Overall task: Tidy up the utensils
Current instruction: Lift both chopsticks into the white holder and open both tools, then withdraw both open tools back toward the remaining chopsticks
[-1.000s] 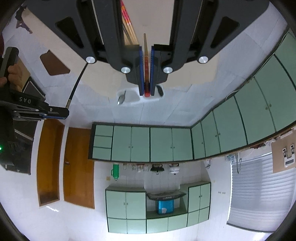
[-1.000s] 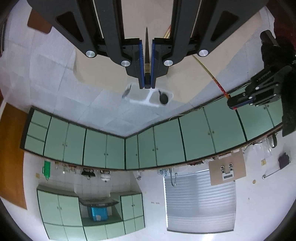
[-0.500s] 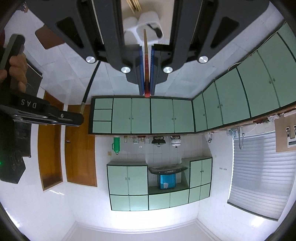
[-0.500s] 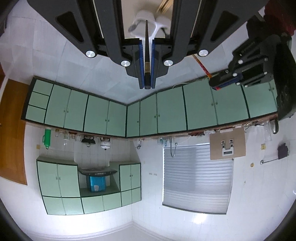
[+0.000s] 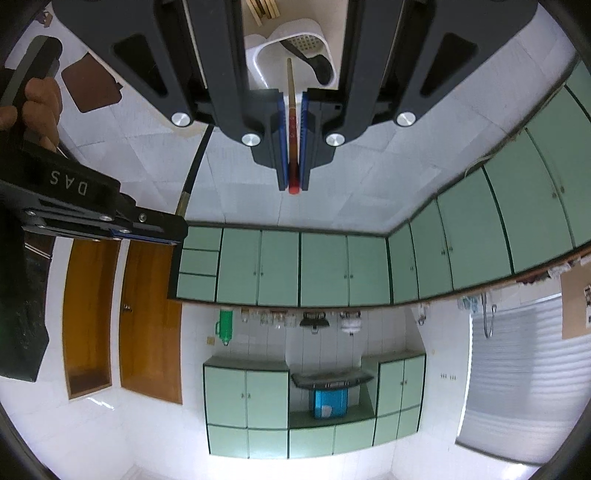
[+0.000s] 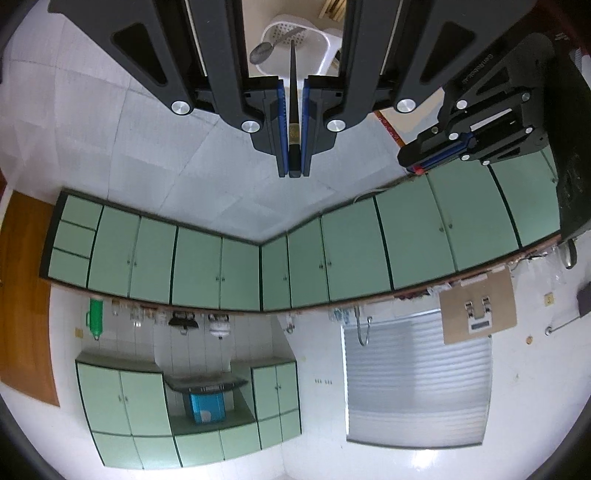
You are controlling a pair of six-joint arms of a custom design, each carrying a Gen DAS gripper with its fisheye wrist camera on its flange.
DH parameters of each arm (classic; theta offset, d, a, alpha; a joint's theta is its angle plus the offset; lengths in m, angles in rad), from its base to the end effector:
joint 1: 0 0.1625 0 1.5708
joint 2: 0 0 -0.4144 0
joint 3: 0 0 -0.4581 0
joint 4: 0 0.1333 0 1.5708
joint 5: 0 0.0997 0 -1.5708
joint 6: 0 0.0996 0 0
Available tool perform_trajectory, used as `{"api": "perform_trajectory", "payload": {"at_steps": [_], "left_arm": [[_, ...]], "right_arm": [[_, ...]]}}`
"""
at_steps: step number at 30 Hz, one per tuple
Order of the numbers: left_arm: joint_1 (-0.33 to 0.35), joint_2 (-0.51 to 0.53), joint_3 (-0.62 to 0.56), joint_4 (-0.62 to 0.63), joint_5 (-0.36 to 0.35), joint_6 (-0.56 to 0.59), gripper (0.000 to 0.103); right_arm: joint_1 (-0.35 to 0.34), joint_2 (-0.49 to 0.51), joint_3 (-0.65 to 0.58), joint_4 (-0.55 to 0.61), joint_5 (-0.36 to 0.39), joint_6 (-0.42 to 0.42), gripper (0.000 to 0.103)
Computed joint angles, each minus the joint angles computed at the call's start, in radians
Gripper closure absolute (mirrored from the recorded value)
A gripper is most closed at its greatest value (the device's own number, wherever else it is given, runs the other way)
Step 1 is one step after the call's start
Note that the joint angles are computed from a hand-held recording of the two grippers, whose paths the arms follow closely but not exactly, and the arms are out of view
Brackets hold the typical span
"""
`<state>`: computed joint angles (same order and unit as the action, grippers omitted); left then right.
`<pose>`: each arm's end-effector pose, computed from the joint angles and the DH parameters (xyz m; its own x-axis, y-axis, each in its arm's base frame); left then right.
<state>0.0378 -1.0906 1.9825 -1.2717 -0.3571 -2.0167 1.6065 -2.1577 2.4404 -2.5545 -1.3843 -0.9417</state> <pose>-0.4748 -0.2447 0.0680 -0.7036 -0.1775 -0.6881 0.6128 0.3388 -0.7139 0.1642 -0.3441 0.3693 -0.5533 -0.7085 0.4381 -0.8066 0.3244 -0.4941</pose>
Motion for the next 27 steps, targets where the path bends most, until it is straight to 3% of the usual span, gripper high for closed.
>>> {"api": "perform_trajectory", "payload": {"at_steps": [8,10,12,15,17,21,27], "left_arm": [[0.018,-0.040,0.080,-0.164,-0.042,0.099,0.097],[0.013,-0.046,0.086,-0.152,-0.049,0.088,0.096],[0.008,-0.049,0.086,-0.138,-0.057,0.077,0.094],[-0.005,-0.051,0.079,-0.101,-0.068,0.038,0.084],[-0.023,-0.042,0.066,-0.056,-0.074,-0.005,0.070],[-0.068,-0.029,0.042,0.048,-0.108,-0.099,0.061],[-0.149,0.007,0.021,0.143,-0.221,-0.203,0.044]], "right_arm": [[-0.028,0.023,0.015,0.001,-0.032,-0.012,0.096],[-0.040,0.012,0.018,0.005,-0.025,-0.019,0.090],[-0.048,0.003,0.017,0.011,-0.017,-0.021,0.077],[-0.069,-0.031,0.020,0.029,0.007,-0.028,0.067],[-0.089,-0.063,0.026,0.043,0.027,-0.038,0.058],[-0.135,-0.132,0.036,0.088,0.068,-0.053,0.050],[-0.287,-0.312,0.073,0.228,0.165,-0.124,0.038]]}}
